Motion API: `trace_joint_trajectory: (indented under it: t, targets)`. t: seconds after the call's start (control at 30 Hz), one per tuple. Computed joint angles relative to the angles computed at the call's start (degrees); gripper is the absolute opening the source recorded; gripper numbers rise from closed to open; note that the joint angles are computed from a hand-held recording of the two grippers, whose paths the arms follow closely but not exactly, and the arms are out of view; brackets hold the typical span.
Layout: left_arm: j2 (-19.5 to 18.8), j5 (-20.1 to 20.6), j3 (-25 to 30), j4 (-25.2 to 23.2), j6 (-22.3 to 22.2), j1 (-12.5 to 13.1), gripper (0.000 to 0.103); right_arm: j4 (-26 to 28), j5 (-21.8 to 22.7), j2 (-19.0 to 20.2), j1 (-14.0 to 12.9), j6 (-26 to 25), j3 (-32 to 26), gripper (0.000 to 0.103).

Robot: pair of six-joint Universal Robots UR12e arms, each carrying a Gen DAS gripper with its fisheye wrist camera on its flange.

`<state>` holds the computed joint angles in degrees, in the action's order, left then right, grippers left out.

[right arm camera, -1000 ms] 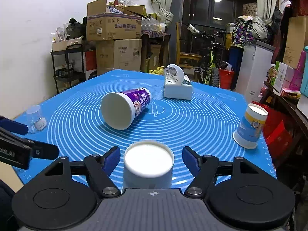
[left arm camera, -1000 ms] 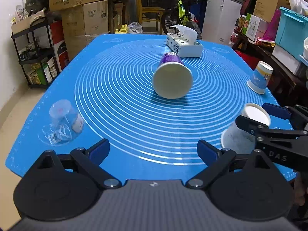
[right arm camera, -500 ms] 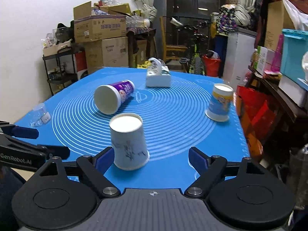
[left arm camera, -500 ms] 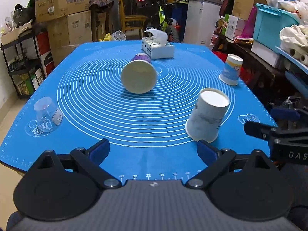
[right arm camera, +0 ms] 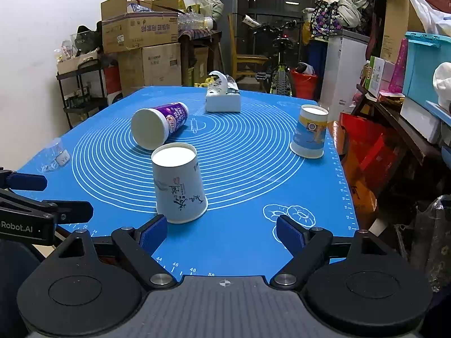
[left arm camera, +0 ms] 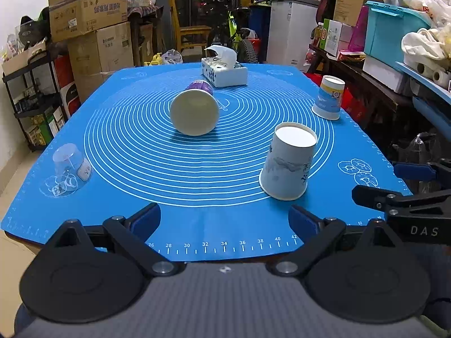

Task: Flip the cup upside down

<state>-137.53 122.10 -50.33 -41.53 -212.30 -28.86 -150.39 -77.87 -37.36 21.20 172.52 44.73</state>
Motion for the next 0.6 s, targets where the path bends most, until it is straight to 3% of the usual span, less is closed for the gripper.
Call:
trace_joint_trajectory:
  t: [0.6]
  targets:
    - [0.01,0.05,0.09,-0.53,-0.05,-0.28,0.096,-0.83,-0.69,-0.53,-0.07,-0.02,1.25,0.089]
